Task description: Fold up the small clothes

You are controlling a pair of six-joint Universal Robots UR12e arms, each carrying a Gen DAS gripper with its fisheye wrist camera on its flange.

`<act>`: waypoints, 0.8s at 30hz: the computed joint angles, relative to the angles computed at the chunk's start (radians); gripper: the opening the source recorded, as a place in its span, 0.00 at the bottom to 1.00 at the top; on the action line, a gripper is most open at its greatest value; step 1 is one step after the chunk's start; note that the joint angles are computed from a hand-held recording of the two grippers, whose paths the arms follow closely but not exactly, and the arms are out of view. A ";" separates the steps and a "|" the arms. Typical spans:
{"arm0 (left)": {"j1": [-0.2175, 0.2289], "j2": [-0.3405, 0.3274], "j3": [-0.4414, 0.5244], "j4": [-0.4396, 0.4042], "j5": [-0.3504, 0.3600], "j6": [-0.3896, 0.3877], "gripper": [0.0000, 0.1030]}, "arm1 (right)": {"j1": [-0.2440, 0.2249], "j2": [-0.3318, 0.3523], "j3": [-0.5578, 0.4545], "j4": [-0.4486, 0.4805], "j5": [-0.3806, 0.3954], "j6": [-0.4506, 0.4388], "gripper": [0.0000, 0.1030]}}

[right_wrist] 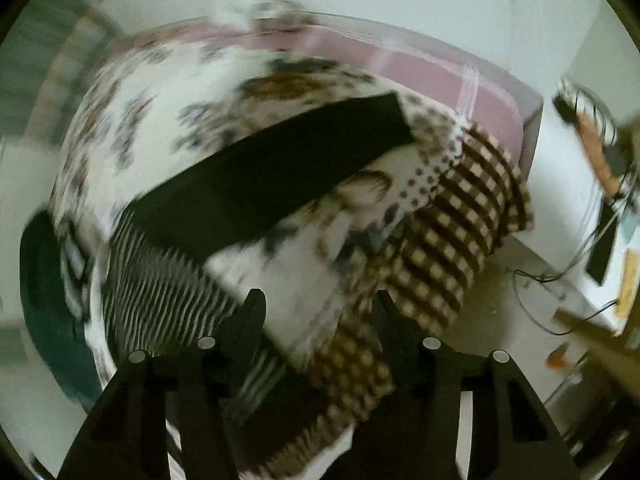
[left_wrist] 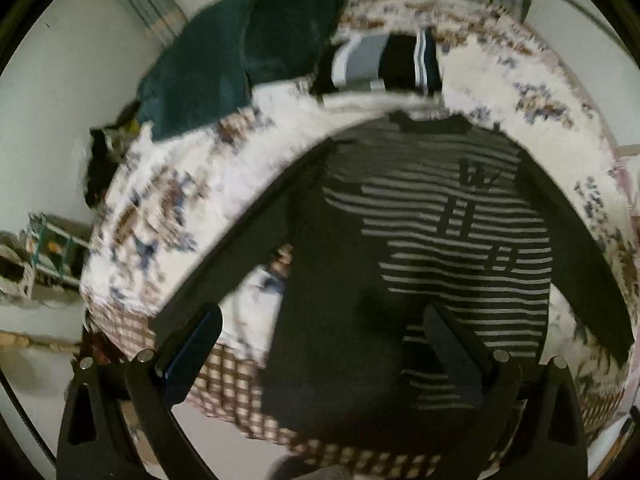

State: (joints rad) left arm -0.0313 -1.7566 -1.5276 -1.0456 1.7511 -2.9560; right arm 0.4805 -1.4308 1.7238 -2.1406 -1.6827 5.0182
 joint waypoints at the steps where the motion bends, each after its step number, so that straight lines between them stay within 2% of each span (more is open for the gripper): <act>1: -0.008 -0.017 -0.005 0.005 0.010 -0.013 1.00 | -0.018 -0.008 0.056 -0.055 -0.001 0.024 0.56; 4: -0.030 -0.065 -0.019 0.031 0.038 -0.040 1.00 | -0.070 -0.016 0.184 -0.171 0.001 0.092 0.56; 9: -0.052 -0.145 -0.018 0.048 0.058 -0.075 1.00 | -0.130 0.006 0.304 -0.293 -0.019 0.201 0.56; 12: -0.063 -0.183 -0.017 0.073 0.059 -0.065 1.00 | -0.162 0.037 0.356 -0.377 -0.034 0.241 0.58; 14: -0.068 -0.203 -0.017 0.093 0.064 -0.048 1.00 | -0.168 0.053 0.357 -0.380 -0.074 0.259 0.60; 16: -0.069 -0.215 -0.015 0.103 0.058 -0.044 1.00 | -0.162 0.064 0.333 -0.335 -0.133 0.260 0.58; 17: -0.068 -0.222 -0.010 0.104 0.057 -0.043 1.00 | -0.161 0.070 0.323 -0.315 -0.156 0.249 0.55; 18: -0.067 -0.226 -0.008 0.103 0.055 -0.042 1.00 | -0.161 0.073 0.311 -0.293 -0.168 0.237 0.40; 19: -0.065 -0.231 -0.005 0.104 0.052 -0.042 1.00 | -0.162 0.079 0.300 -0.274 -0.183 0.211 0.17; 20: -0.062 -0.233 -0.003 0.104 0.051 -0.042 1.00 | -0.165 0.083 0.285 -0.245 -0.187 0.184 0.10; 24: -0.048 -0.241 0.011 0.121 0.046 -0.044 1.00 | -0.162 0.089 0.210 -0.115 -0.239 0.167 0.08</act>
